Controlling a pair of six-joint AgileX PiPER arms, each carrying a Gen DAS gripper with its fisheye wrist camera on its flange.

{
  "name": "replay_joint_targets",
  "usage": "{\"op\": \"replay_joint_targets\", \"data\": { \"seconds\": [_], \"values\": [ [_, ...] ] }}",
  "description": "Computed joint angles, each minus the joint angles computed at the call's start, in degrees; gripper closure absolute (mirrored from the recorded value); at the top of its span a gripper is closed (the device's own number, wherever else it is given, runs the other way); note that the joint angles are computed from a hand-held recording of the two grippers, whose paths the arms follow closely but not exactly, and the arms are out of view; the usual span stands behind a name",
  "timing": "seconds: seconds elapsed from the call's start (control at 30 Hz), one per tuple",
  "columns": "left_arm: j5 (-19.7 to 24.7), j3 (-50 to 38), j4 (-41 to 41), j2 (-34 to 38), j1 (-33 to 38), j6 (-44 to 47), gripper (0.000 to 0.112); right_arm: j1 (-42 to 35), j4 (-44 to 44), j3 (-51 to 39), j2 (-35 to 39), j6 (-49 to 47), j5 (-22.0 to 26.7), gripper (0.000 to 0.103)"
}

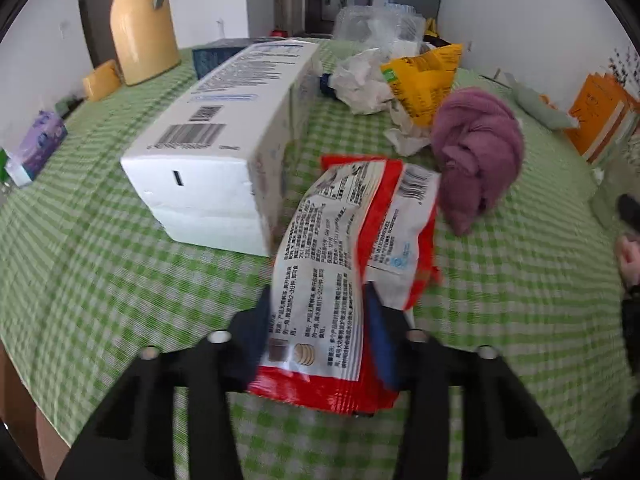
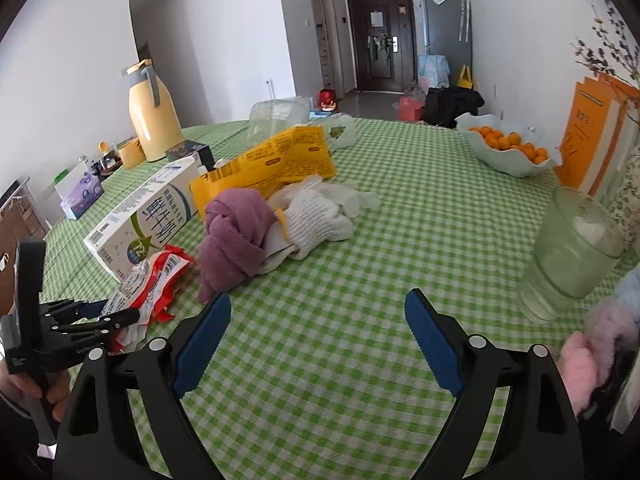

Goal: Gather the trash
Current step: 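Return both tools to the table and reach for the red-and-white snack bag, then grasp the snack bag with the left tool while the right tool grasps the purple towel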

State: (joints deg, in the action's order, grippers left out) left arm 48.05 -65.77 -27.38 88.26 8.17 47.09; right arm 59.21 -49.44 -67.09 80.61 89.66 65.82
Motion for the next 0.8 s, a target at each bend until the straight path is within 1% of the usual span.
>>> {"op": "replay_joint_targets", "data": {
  "seconds": [0.03, 0.13, 0.2, 0.23, 0.33, 0.37, 0.43, 0.53, 0.57, 0.6, 0.67, 0.7, 0.77, 0.8],
  "values": [
    [0.2, 0.1, 0.2, -0.3, -0.2, -0.5, 0.095, -0.2, 0.3, -0.3, 0.5, -0.4, -0.3, 0.018],
    [2.9, 0.5, -1.8, -2.2, 0.8, 1.2, 0.104, -0.5, 1.0, -0.7, 1.4, -1.2, -1.0, 0.018],
    [6.3, 0.4, -7.3, -4.8, 3.1, 4.4, 0.105, -0.9, 1.6, -0.9, 1.8, -1.7, -1.4, 0.018],
    [7.4, 0.1, -8.5, -5.8, 3.5, 4.6, 0.105, -1.2, 1.8, -0.9, 1.9, -2.0, -1.8, 0.018],
    [12.0, -3.8, -14.5, -7.3, 8.3, 6.9, 0.106, -2.3, 1.7, -1.1, 2.5, -2.2, -3.9, 0.018],
    [12.2, -4.4, -16.4, -8.3, 10.1, 7.6, 0.106, -3.1, 1.6, -1.4, 2.8, -2.4, -5.2, 0.018],
    [11.1, -4.9, -18.0, -9.7, 12.1, 8.7, 0.106, -4.7, 0.7, -2.7, 4.7, -2.4, -7.5, 0.018],
    [13.0, -6.4, -20.1, -10.2, 16.4, 9.5, 0.106, -8.6, 1.4, -5.2, 7.7, -4.5, -13.5, 0.018],
    [13.7, -6.3, -20.5, -10.6, 17.8, 10.1, 0.106, -9.9, 1.8, -6.4, 8.9, -5.4, -15.4, 0.020],
    [13.4, -6.4, -20.3, -10.8, 18.3, 10.2, 0.106, -11.6, 3.0, -8.3, 10.7, -6.7, -17.3, 0.024],
    [13.1, -6.4, -20.4, -11.2, 20.7, 11.5, 0.106, -13.5, 5.2, -11.9, 14.0, -8.7, -18.2, 0.028],
    [13.8, -6.6, -20.6, -11.2, 22.1, 12.0, 0.105, -14.6, 7.4, -14.6, 16.5, -10.9, -18.0, 0.034],
    [14.9, -7.3, -20.9, -10.9, 24.1, 11.8, 0.106, -15.3, 9.8, -17.6, 19.4, -12.8, -17.1, 0.059],
    [15.4, -7.6, -21.1, -10.7, 25.0, 12.1, 0.106, -14.7, 9.8, -17.5, 19.5, -11.6, -17.0, 0.070]
  ]
}}
